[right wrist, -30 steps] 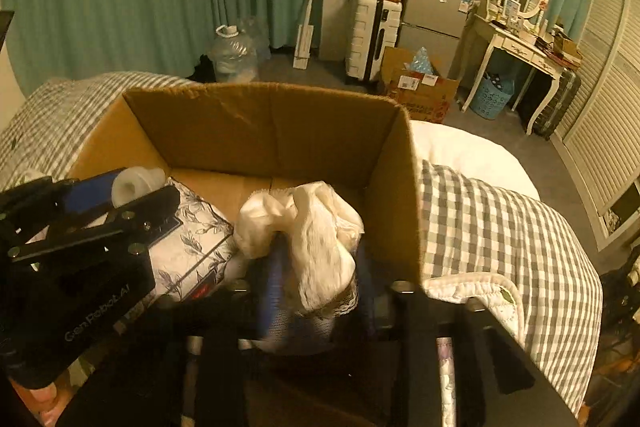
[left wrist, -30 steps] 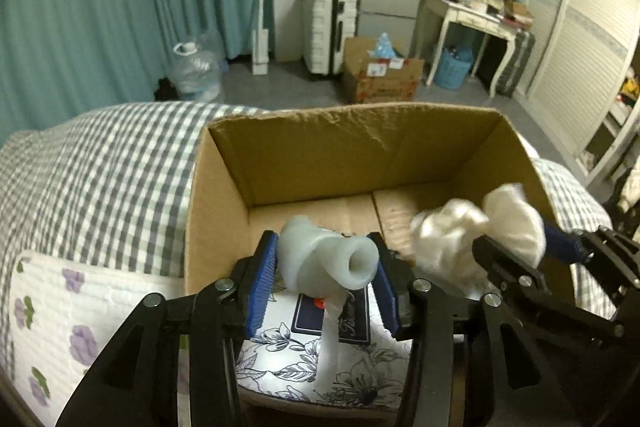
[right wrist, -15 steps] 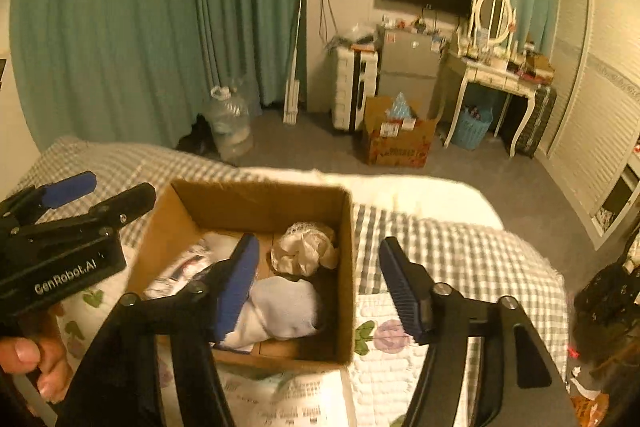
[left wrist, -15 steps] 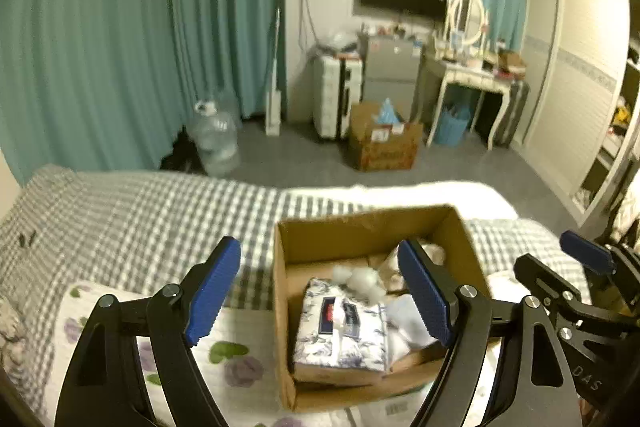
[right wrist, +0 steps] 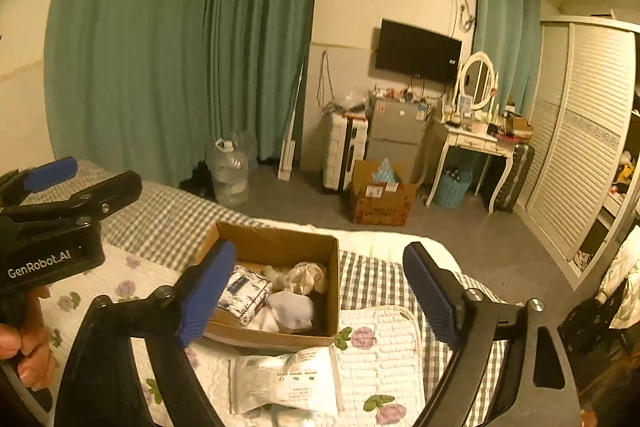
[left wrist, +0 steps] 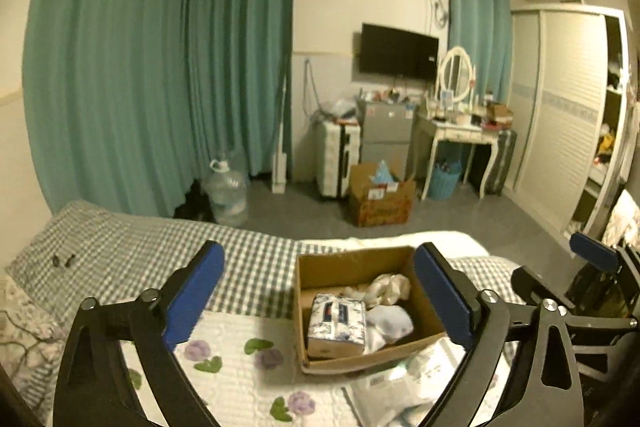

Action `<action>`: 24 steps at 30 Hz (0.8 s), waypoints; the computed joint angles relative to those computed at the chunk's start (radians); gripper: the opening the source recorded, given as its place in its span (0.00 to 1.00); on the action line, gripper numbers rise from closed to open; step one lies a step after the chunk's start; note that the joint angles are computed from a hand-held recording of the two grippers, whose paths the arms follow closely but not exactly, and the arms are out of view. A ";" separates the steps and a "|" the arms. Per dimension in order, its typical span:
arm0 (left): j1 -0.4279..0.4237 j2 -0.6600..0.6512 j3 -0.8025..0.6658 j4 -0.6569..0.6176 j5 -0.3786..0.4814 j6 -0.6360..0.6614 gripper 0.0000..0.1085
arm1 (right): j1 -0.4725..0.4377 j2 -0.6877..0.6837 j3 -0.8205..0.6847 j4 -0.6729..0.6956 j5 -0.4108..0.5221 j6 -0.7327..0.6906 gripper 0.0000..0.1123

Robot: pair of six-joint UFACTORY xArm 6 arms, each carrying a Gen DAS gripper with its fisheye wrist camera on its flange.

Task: Organize soft objects
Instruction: 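Move both tools back toward the remaining items on the bed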

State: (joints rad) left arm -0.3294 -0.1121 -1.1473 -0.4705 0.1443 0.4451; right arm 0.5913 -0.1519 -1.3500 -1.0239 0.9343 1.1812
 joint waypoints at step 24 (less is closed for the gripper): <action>-0.043 -0.304 0.370 0.009 -0.045 -0.049 0.95 | 0.251 -0.251 0.193 -0.036 0.314 0.059 0.84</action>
State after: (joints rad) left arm -0.3720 -0.4165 -0.7772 -0.4614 0.0996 0.3963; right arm 0.8426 -0.4028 -1.1572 -1.0601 1.2483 1.2399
